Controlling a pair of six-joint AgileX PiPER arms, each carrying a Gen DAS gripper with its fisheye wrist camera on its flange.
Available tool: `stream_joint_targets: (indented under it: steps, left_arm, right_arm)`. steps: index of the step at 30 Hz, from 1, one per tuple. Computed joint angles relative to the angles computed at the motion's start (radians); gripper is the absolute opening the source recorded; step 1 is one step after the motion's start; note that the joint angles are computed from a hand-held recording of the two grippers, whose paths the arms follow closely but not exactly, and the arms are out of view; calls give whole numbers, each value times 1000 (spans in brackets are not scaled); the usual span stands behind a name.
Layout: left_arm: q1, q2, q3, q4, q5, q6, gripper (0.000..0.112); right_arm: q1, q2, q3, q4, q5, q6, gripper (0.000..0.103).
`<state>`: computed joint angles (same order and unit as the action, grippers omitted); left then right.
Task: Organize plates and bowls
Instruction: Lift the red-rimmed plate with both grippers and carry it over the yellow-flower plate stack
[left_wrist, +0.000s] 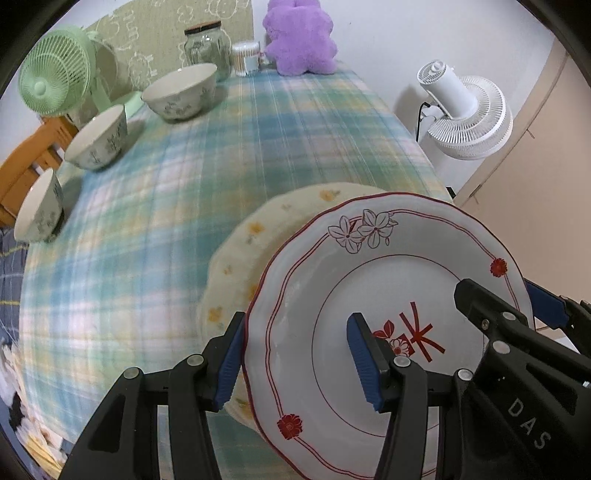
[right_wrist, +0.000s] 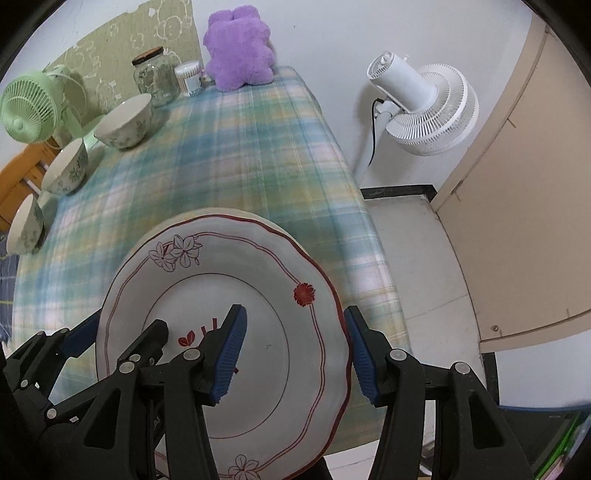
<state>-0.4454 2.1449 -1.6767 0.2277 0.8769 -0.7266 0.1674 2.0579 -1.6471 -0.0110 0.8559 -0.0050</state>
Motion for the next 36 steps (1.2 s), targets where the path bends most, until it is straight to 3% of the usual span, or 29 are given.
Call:
stream_joint_targets:
  steps: [8,20,29,36]
  left_arm:
    - [-12,45,-52,15,47,-39,55]
    - [-13,118,-152,44,114,-35,55]
    - [-26,132,-169,85,128,-93,56]
    - [-34,146,-190,95,154,-94,55]
  right_arm:
    - [-26,32,-26,44,14,-83,57]
    - [-20,93,-80,40,20,-64,58]
    - [-27,105,-90,49,9,-98,57]
    - [-77,131,-151,127,106,-171,57]
